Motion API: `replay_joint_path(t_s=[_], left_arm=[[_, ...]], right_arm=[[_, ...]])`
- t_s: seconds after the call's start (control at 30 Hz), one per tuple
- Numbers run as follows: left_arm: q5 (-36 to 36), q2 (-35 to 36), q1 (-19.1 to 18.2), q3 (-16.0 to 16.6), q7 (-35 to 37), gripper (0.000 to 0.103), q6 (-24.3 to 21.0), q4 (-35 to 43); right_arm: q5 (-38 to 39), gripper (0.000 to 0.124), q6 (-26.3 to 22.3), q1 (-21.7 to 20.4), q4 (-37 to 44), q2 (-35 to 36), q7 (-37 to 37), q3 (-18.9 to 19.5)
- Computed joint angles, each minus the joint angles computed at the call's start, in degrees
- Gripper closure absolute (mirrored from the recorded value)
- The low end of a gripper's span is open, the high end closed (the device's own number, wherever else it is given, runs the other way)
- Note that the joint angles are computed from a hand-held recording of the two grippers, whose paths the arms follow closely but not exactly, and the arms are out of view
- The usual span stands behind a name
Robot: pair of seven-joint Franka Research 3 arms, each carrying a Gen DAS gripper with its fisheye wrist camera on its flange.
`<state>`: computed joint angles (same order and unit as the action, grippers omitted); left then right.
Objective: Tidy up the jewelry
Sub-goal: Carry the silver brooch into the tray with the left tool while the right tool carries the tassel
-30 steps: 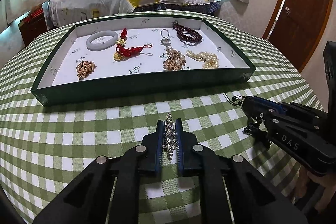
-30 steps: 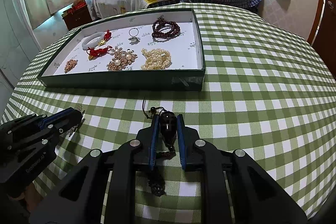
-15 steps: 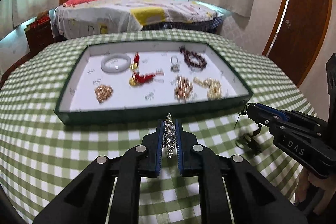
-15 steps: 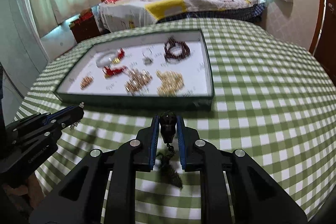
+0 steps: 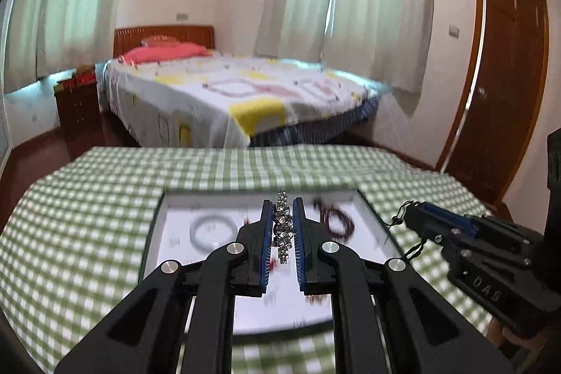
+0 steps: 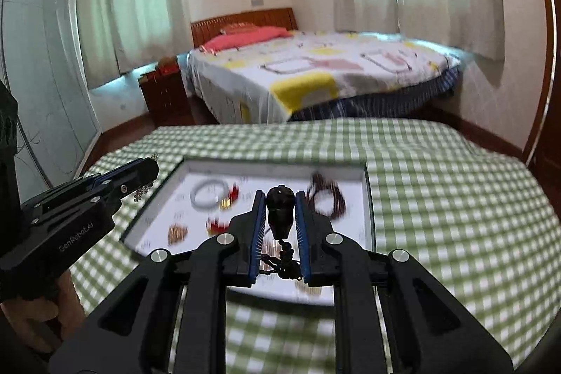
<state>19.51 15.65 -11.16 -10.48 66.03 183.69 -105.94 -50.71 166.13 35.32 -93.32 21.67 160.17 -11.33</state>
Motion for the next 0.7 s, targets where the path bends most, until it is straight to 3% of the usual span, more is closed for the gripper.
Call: replay_joint_path(t_s=[0.07,0.17,0.43,0.53,0.7], left_arm=[[2.3,1.6,-5.4,6.3,-2.7,0.091,1.0,2.1],[3.4,4.6,-7.3,8.5,-4.1,0.091,0.4,4.8],[3.3,10.5,-3.8,3.6,-2.5,0.091,-7.3,8.7],[1.0,12.3,-1.0,-0.1,0.5,0.091,-11.4,10.2],[-2.5,13.0,0.6,-2.4,3.4,0.090,-14.9,10.6]], right_arm=[[0.7,0.107,0.1,-0.6,2.2,2.0,-0.9,0.0],[4.7,0.107,0.5,-1.6,4.5,5.1,-4.1,0.3],[20.0,0.107,-3.1,-4.8,9.2,12.7,-17.1,3.4],[24.2,0.107,-4.8,-5.0,10.8,14.5,-20.9,3.9],[30.4,0.107,-6.9,-5.0,12.5,16.3,-26.2,4.2]])
